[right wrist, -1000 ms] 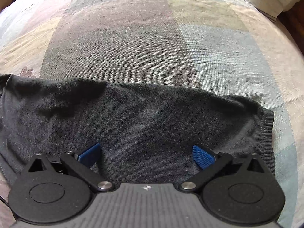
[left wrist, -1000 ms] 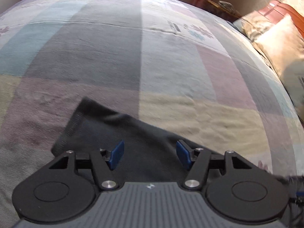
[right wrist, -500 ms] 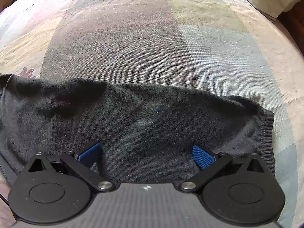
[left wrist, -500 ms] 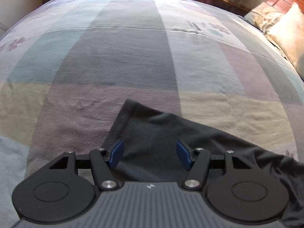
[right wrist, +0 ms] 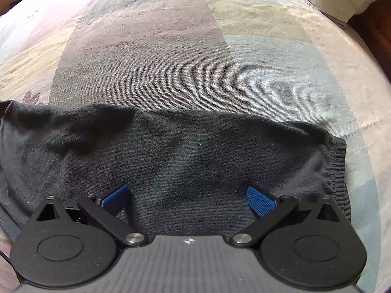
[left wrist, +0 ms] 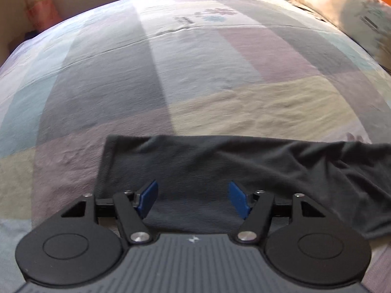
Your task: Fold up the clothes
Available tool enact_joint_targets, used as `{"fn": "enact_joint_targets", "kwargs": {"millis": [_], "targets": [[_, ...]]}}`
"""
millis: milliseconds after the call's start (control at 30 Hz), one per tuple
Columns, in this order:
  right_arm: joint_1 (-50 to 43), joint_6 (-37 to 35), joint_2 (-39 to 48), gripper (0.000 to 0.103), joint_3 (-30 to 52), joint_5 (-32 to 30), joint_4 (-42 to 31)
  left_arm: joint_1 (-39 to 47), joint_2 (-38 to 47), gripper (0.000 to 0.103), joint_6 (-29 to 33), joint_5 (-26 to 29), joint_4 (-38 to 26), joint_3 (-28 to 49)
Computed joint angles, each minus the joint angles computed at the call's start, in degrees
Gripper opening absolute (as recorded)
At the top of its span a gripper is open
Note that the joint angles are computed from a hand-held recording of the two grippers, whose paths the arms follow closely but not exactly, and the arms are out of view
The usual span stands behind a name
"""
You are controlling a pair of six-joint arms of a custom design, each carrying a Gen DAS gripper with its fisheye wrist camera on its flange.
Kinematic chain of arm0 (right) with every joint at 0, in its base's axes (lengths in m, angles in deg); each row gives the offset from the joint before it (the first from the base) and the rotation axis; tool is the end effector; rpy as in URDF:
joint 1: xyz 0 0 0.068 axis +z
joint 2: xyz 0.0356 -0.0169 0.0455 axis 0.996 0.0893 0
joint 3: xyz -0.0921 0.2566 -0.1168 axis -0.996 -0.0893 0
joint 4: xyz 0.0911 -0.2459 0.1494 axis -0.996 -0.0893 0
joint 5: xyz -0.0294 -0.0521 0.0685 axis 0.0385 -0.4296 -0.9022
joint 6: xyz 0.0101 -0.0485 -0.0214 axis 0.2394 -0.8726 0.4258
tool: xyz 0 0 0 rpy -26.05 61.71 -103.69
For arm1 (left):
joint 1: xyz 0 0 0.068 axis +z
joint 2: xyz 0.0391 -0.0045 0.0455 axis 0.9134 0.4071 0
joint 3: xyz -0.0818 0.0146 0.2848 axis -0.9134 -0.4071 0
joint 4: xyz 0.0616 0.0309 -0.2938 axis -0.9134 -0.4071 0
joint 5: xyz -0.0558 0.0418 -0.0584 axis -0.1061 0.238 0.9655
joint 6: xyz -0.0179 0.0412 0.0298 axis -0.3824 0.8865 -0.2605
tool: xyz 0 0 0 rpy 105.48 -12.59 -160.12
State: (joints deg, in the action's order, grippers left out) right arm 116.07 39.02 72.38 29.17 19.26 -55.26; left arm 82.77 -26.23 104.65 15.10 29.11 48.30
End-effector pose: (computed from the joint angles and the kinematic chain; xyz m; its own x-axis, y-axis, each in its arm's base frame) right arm 0.1295 0.0711 0.1609 -0.9412 0.0076 -0.3376 0.0068 1.0000 0.0035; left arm 0.1814 0.0455 0.1719 -0.8192 0.2258 -0.5272 0.2466 0.9686 0.0317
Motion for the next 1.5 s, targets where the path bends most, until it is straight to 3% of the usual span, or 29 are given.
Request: {"fn": "enact_joint_targets", "kwargs": {"millis": [133, 200, 300, 433, 533, 633, 733, 800, 867, 1000, 1067, 1200, 1300, 1400, 1500], "targets": [[9.4, 2.7, 2.9, 0.103, 3.2, 4.8, 2.6, -16.1, -2.5, 0.068, -4.8, -5.5, 4.4, -5.1], [11.3, 1.7, 5.4, 0.103, 3.6, 5.1, 6.4, -20.2, -4.1, 0.068, -4.6, -9.0, 6.4, -8.4], [11.3, 0.8, 8.3, 0.103, 2.0, 3.7, 10.6, -15.9, -12.9, 0.070, -0.5, -6.3, 2.2, -11.6], [11.0, -1.2, 0.6, 0.103, -3.7, 2.1, 8.1, -8.0, -15.1, 0.075, 2.8, -5.0, -6.2, -9.4], [8.7, -1.8, -1.0, 0.103, -2.1, 0.6, 2.1, -17.9, -22.3, 0.069, -4.4, -13.2, -10.4, -8.8], [7.4, -1.2, -2.1, 0.103, -1.3, 2.0, 3.2, -33.3, -26.7, 0.071, -15.0, -16.4, -9.9, -9.1], [5.8, -1.0, 0.9, 0.103, -0.2, 2.6, 8.4, -47.1, -20.3, 0.073, -24.9, -18.4, -3.0, -9.8], [4.9, -1.2, 6.2, 0.103, 1.0, 1.6, 13.6, -54.0, -13.9, 0.073, -28.9, -19.6, 2.1, -10.2], [4.6, -0.9, 11.8, 0.103, 2.3, 1.0, 17.9, -58.0, -10.7, 0.073, -31.8, -21.9, 3.0, -11.0], [5.4, -1.0, 21.4, 0.103, 2.9, 4.8, 26.0, -57.7, -20.1, 0.075, -38.2, -20.3, -4.4, -14.3], [3.8, -0.7, 23.2, 0.103, 3.5, 5.0, 28.3, -60.0, -21.9, 0.076, -38.3, -21.5, -8.5, -13.6], [2.8, 2.7, 20.9, 0.102, 6.5, 4.8, 22.5, -57.9, -21.9, 0.074, -37.3, -19.2, -10.5, -10.8], [6.2, 0.3, 14.9, 0.102, 5.7, 4.4, 21.3, -56.1, -21.6, 0.075, -35.5, -18.8, -6.5, -10.7], [7.6, -2.4, 13.6, 0.096, 5.8, -1.5, 24.2, -53.3, -16.3, 0.075, -34.5, -17.9, -2.1, -11.4], [7.6, -2.6, 17.7, 0.075, 7.1, -11.3, 28.1, -52.0, -18.5, 0.076, -33.8, -17.1, -1.6, -13.7]]}}
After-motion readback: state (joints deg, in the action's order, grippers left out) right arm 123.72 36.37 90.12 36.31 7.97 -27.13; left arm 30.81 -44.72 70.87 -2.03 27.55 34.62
